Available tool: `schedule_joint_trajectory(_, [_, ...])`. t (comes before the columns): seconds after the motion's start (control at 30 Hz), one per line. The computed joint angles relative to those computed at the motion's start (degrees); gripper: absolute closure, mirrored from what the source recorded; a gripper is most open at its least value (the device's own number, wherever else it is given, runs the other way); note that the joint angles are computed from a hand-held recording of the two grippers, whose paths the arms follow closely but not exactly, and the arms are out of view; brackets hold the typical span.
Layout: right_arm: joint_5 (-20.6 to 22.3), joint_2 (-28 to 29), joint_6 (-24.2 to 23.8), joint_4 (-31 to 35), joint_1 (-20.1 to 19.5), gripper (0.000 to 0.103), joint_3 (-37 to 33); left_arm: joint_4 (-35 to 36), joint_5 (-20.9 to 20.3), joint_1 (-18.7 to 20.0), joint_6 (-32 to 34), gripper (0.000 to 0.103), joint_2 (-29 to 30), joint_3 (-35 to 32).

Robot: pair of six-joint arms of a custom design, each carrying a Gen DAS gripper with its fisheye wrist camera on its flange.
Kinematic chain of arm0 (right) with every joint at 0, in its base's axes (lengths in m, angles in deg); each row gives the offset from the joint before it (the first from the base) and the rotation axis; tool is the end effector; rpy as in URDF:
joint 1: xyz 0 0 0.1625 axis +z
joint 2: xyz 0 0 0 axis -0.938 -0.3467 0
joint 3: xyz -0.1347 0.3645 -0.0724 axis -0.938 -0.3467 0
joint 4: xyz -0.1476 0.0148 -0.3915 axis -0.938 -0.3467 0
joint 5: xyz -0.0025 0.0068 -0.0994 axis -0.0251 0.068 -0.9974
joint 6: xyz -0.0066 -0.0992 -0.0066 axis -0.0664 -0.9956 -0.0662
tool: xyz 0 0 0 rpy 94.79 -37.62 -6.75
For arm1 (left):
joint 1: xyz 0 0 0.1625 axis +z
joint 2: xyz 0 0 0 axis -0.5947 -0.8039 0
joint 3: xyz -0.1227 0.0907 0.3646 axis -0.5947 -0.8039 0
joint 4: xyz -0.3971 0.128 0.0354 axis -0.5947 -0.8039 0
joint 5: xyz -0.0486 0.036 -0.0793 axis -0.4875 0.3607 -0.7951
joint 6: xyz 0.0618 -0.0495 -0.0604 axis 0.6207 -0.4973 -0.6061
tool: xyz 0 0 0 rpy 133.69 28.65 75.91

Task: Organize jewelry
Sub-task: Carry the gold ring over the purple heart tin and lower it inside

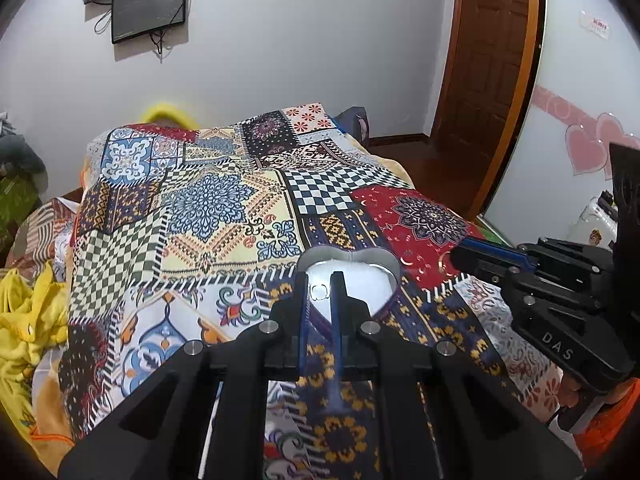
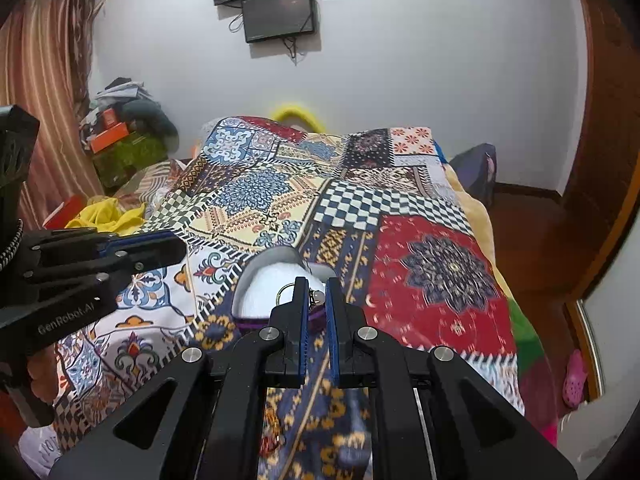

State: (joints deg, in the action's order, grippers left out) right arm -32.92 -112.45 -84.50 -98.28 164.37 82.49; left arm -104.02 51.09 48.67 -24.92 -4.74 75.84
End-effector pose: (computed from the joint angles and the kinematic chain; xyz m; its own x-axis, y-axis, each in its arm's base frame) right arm 0.1427 -0.2998 0.2371 -0.6588 -0.5047 0.5579 -0.7457 0.5364 -0.3953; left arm -0.3042 -0.2832 0.0855 -0.7354 0.1441 -0.6621 0.5693 0.6614 -0.4884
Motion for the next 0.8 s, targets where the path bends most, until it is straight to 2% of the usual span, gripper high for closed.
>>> schedule_joint_trajectory(0.3, [-1.64,8.06,-0.99,-0.47,1.58,0.096,-3.68,-10.20,-2.52,5.43,9.48,0.094,4.11,-1.04])
schedule_joint_trajectory(0.67, [-3.10,11.91,-0.80,6.46,0.53,0.096,-7.53,-18.00,-7.16,11.83,17.66,0.094,7.82,-2.92])
schedule_joint_trajectory(0.8, [-4.43,13.36,-1.17,6.63,0.75,0.096,-8.32,-19.44,-8.19,12.99,19.11,0.094,8.41,-3.43])
